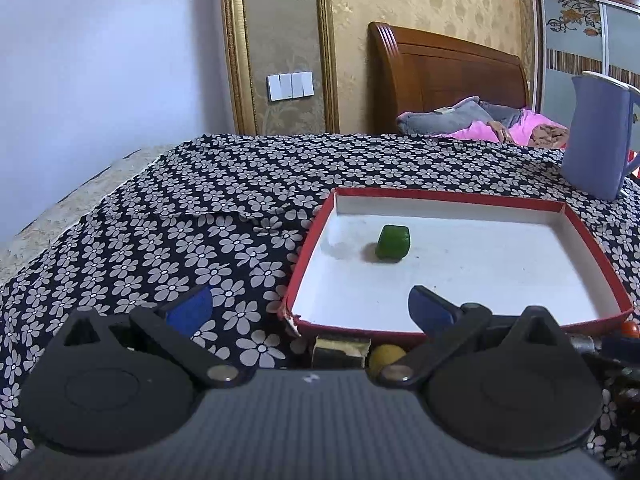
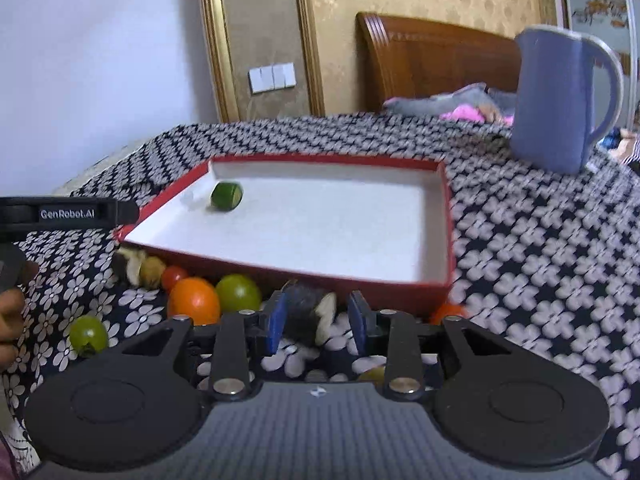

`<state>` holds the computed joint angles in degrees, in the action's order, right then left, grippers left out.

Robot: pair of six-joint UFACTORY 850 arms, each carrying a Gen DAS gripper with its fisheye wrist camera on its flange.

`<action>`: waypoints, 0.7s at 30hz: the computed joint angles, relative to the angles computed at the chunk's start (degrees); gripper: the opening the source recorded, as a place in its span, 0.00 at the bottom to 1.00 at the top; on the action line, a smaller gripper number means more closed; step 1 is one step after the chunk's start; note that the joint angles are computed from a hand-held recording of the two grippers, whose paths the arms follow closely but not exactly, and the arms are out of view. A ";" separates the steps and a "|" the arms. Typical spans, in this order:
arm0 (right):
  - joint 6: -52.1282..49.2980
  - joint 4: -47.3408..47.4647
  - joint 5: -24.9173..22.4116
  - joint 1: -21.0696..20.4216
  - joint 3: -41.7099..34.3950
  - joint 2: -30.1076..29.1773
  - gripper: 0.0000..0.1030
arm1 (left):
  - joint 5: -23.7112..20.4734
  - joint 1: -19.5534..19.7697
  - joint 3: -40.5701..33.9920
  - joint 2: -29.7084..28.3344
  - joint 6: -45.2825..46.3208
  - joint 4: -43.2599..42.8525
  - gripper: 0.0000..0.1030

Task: Organize fruits
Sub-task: 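Carry the dark cylinder into the tray and open the right tool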

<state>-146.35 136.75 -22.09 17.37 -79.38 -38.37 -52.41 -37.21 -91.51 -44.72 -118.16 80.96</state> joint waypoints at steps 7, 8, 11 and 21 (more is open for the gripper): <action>-7.47 5.16 4.41 1.93 -3.93 -3.41 0.34 | 0.78 0.06 1.60 0.68 -0.87 0.08 1.00; -6.81 4.37 4.57 1.88 -4.04 -3.47 0.34 | 0.88 0.07 1.86 0.81 -1.10 0.18 1.00; -11.35 7.85 3.64 1.87 -2.36 -2.36 0.33 | 1.27 0.15 2.76 1.31 -1.73 0.32 1.00; -8.40 4.58 2.18 1.45 -6.24 -1.80 0.33 | 2.40 -0.57 5.42 2.80 -4.75 1.35 1.00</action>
<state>-154.75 141.34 -19.91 18.83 -85.62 -40.17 -50.02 -37.78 -86.09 -41.92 -122.91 82.31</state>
